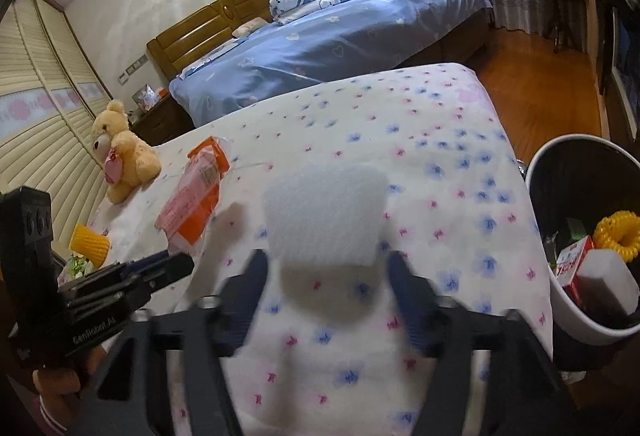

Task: Collect trash
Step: 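Lift both items and carry them toward the bin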

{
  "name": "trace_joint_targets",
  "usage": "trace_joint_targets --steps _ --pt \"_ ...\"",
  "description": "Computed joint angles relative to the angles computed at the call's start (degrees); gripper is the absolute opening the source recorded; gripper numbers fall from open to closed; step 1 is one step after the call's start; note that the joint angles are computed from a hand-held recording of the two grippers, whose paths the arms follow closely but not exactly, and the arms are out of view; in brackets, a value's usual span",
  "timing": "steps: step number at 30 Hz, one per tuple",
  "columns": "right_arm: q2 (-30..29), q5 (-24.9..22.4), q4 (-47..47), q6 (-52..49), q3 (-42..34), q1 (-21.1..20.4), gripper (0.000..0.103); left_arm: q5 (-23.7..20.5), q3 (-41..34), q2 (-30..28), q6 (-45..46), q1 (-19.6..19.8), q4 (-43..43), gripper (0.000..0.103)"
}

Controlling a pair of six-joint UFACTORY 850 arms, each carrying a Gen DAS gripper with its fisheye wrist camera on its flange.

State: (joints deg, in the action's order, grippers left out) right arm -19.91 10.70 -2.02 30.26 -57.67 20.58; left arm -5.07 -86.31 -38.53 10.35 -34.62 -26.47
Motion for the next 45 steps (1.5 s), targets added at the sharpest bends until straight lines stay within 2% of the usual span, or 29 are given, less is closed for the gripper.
trace_joint_targets --steps 3,5,7,8,11,13,15,20,29,35,45 --pt "-1.36 -1.13 -4.17 4.15 -1.93 -0.44 0.070 -0.31 -0.38 -0.23 -0.82 -0.07 1.00 0.023" --pt "-2.52 -1.66 -10.95 11.93 -3.32 -1.02 0.070 -0.48 -0.68 -0.39 -2.37 -0.17 2.75 0.023" --pt "-3.33 -1.74 -11.57 13.86 -4.12 -1.36 0.070 -0.71 -0.99 -0.57 -2.55 -0.24 2.96 0.023" --pt "-3.65 -1.60 -10.55 13.38 -4.42 -1.49 0.066 -0.82 -1.21 -0.70 -3.03 -0.31 3.52 0.023" --pt "-4.09 -1.93 -12.34 15.09 -4.85 -1.51 0.031 -0.98 -1.57 -0.90 -3.84 -0.67 4.71 0.023" --pt "-3.48 -1.42 -9.40 11.85 -3.96 -1.32 0.025 -1.01 -1.77 -1.01 -3.65 -1.02 4.86 0.023" --pt "-2.41 -0.83 -1.47 3.45 -2.60 -0.95 0.021 -1.21 -2.00 -1.13 -2.84 -1.28 4.22 0.023" --pt "1.49 1.32 13.51 -11.08 2.01 -0.66 0.020 -1.83 -2.90 -1.56 -2.53 -2.28 4.99 0.023" --pt "8.00 4.10 27.04 -23.69 9.20 -1.79 0.020 -3.66 -6.11 -3.31 -4.70 -4.62 9.63 0.023" --pt "10.83 4.96 26.80 -22.55 12.22 -2.48 0.020 -4.59 -7.88 -4.16 -9.02 -5.91 14.95 0.023" --pt "11.85 5.50 22.43 -18.02 13.60 -2.35 0.020 -4.76 -7.94 -4.07 -16.84 -6.93 23.38 0.023"
